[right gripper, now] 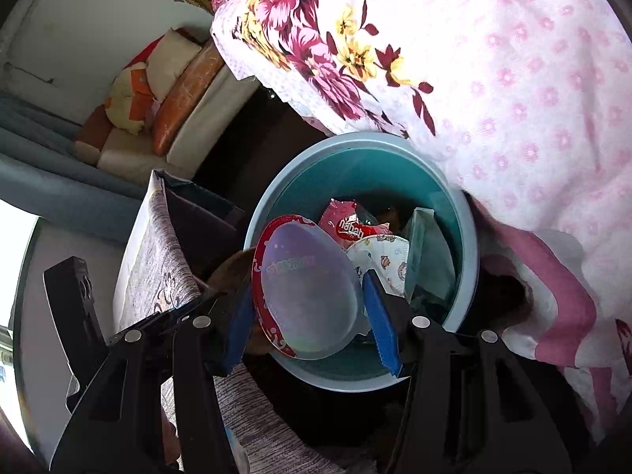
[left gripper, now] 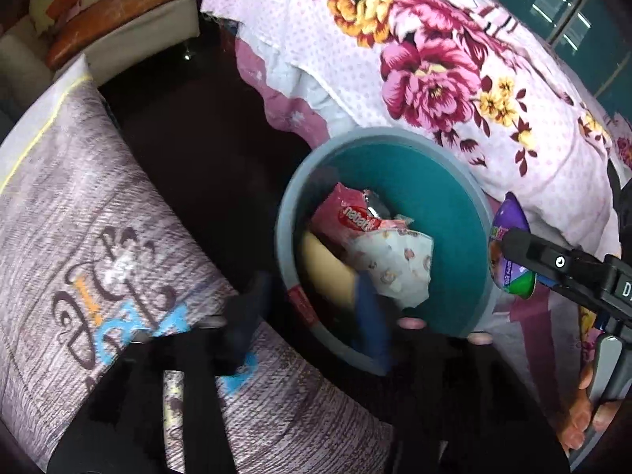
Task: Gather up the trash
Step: 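Carry cup and bowl to the wastebasket and open right tool to drop the cup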
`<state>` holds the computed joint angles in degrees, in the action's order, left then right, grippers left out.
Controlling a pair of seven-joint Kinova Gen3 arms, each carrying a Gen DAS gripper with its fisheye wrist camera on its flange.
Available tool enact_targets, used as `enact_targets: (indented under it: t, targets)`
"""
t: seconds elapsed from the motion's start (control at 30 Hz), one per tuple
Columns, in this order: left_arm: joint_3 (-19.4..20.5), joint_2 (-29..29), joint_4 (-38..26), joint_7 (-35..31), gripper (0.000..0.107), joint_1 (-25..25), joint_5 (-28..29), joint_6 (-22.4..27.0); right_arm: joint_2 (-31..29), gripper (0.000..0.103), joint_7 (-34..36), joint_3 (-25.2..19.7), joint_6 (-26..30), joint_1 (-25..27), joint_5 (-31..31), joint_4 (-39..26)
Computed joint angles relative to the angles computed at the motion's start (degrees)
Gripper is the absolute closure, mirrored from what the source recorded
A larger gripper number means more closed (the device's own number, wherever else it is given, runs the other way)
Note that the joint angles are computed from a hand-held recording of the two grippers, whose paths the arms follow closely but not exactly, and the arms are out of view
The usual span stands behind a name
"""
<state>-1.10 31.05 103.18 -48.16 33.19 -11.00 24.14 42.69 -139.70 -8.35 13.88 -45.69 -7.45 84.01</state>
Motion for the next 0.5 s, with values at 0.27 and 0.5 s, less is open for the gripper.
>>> enact_targets:
  t: [0.27,0.5]
  targets:
    - [-1.2,-4.5,5.8,2.3,0.020,0.5,-0.4,-4.1,0.8,0.052,-0.9,1.1,2.5,-1.3,0.8,-2.6]
    - [1.7,-6.6,10.1,0.8,0.016,-3.2,2.8,-6.3,2.7,0.052,-1.8,3.2,7.8,-3.6,3.0,-8.9]
